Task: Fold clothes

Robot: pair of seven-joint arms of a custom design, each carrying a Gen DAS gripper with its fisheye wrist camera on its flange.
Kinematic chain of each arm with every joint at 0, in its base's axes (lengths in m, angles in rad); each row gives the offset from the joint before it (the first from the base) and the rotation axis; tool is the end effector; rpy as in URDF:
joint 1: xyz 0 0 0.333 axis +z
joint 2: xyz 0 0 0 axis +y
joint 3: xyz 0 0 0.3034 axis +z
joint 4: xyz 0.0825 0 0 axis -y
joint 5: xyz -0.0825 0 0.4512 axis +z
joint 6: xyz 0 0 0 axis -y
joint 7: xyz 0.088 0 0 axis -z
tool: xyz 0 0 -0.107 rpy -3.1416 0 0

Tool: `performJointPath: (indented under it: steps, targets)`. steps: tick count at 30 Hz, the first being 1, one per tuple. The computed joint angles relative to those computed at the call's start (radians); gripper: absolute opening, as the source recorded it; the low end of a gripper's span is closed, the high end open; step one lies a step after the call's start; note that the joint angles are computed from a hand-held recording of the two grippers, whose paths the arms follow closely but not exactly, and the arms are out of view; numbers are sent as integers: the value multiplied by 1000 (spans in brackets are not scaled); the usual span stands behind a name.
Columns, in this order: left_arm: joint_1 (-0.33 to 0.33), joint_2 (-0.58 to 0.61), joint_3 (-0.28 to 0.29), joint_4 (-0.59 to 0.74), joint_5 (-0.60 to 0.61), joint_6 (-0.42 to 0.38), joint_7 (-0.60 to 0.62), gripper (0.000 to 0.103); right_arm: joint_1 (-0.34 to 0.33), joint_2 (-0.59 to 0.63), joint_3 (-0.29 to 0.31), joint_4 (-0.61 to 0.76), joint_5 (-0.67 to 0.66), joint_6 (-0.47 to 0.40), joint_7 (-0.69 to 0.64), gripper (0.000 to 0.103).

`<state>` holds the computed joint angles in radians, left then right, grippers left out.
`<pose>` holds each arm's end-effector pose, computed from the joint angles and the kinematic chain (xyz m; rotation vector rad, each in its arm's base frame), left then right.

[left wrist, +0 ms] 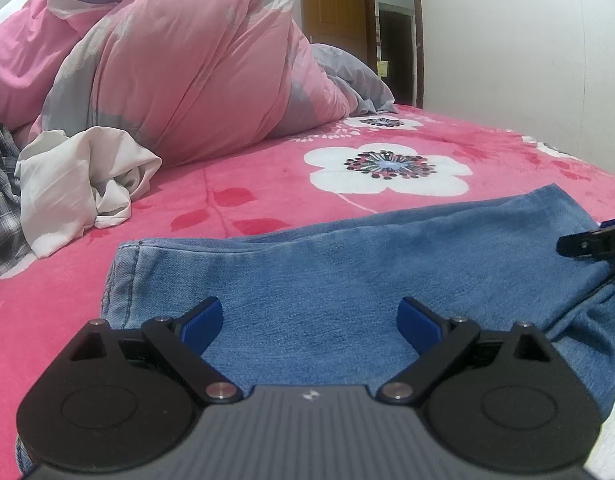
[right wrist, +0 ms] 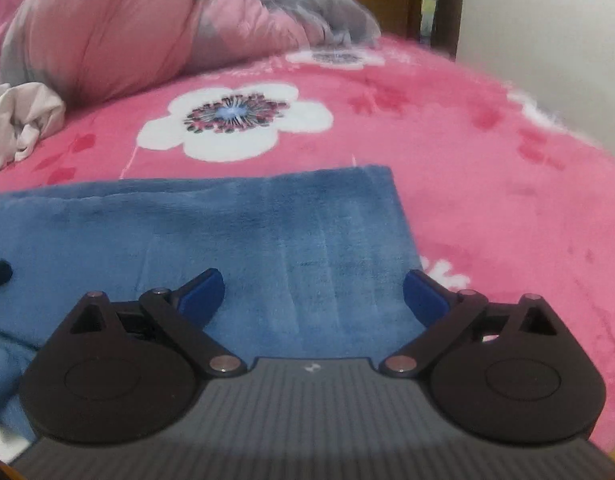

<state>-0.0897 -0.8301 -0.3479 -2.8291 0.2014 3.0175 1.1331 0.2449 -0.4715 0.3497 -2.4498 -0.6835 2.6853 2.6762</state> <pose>0.3782 -0.1866 0.4821 -1.4277 1.7761 -0.9265 0.4173 0.3141 0.4890 -1.7156 1.6609 -0.7770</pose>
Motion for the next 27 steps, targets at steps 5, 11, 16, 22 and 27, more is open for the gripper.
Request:
performJointPath:
  steps: [5, 11, 16, 22, 27]
  targets:
    - [4, 0, -6, 1, 3, 0, -4, 95, -17, -104, 40, -48, -18, 80, 93, 96]
    - [10, -1, -16, 4, 11, -7, -10, 96, -101, -132, 187, -131, -141, 168, 169, 99]
    - [23, -8, -35, 7, 24, -22, -24, 96, -100, -124, 188, -117, -142, 150, 188, 101]
    - [47, -19, -70, 13, 56, -44, -60, 99, -106, -144, 196, -135, -164, 169, 215, 101]
    - [54, -24, -77, 12, 78, -45, -83, 100, -106, -144, 197, -136, -165, 171, 217, 101]
